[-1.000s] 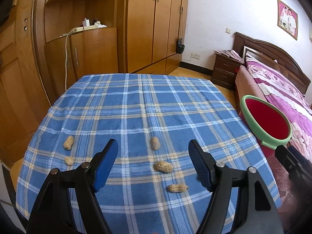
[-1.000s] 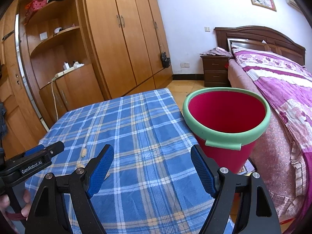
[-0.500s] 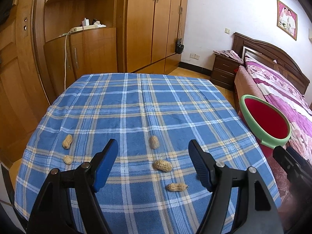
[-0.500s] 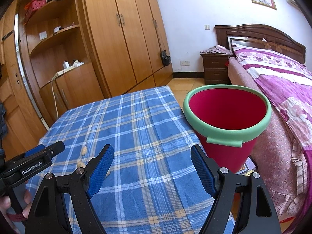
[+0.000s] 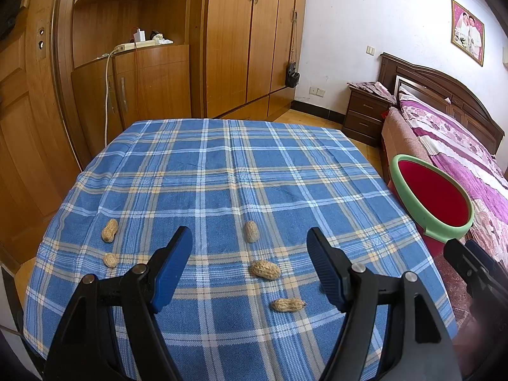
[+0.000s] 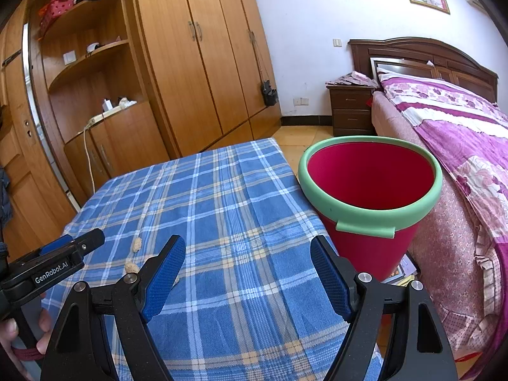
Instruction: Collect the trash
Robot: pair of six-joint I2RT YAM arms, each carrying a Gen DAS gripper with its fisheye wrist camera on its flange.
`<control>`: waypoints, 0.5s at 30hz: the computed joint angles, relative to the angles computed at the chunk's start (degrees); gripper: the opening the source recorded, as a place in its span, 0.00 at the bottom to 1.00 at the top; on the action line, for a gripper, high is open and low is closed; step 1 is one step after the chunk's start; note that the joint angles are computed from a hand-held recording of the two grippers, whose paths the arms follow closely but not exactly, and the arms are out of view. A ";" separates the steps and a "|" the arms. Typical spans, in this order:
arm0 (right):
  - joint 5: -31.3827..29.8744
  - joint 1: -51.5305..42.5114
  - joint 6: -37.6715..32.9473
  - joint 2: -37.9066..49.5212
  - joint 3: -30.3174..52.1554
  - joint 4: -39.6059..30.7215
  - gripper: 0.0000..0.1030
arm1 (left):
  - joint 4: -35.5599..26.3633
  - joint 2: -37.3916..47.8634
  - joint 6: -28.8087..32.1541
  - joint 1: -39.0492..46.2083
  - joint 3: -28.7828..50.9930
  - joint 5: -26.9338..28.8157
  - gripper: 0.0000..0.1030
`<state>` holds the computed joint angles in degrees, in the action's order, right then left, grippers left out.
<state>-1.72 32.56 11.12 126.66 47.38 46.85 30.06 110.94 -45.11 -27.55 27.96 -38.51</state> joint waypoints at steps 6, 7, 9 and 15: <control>-0.01 0.00 0.02 -0.03 0.04 -0.10 0.79 | -0.20 -0.07 -0.12 0.00 0.04 0.00 0.72; 0.02 -0.01 0.01 -0.05 0.05 -0.14 0.79 | -0.20 -0.07 -0.12 0.00 0.04 0.00 0.72; -0.02 -0.02 0.02 -0.06 0.05 -0.15 0.79 | -0.20 -0.07 -0.12 0.00 0.04 0.00 0.72; -0.02 -0.02 0.02 -0.10 0.10 -0.25 0.79 | -0.02 0.05 0.06 0.07 0.04 0.12 0.72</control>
